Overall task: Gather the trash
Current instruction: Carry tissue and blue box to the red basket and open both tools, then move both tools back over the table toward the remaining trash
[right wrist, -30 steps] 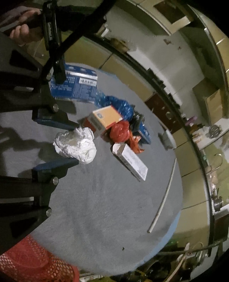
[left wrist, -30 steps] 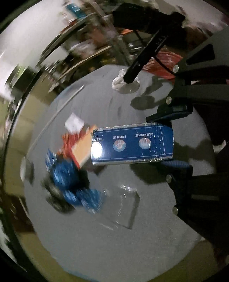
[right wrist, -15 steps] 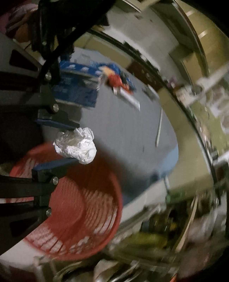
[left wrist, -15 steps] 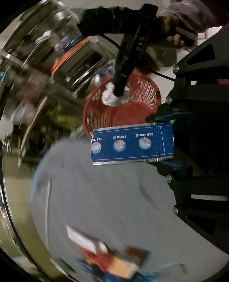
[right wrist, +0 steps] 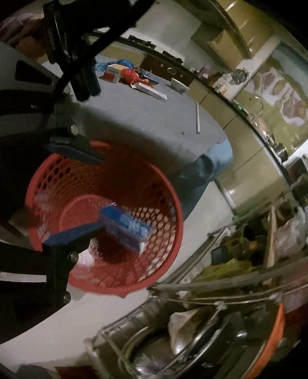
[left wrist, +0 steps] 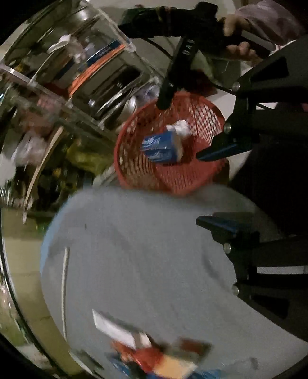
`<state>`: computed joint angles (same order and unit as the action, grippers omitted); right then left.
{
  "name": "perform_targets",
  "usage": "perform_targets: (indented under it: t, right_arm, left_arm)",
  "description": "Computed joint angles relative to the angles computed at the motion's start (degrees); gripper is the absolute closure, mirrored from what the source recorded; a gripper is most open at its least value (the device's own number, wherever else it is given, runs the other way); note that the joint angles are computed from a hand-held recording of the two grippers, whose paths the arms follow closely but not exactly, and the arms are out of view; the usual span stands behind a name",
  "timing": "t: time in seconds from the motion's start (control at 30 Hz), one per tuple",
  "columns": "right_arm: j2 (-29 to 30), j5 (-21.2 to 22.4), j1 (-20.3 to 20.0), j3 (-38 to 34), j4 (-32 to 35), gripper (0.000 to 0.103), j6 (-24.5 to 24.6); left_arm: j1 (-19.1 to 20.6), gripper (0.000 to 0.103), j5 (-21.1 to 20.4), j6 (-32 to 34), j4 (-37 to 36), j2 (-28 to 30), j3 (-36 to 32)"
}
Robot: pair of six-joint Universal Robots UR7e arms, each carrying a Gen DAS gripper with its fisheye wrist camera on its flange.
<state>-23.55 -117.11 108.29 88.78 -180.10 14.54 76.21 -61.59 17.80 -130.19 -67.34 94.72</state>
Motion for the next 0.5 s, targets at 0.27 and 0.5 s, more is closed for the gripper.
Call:
perform_targets:
  t: [0.27,0.5]
  right_arm:
    - [8.98,5.79,3.68,-15.61,8.87,0.047,-6.84]
    - [20.89,12.78,7.55,-38.28,24.12,0.047,-14.99]
  left_arm:
    - [4.84,0.05,2.8,-2.0,-4.09,-10.7,2.39]
    - [10.94,0.044,7.86,-6.64,-8.7,-15.02,0.91]
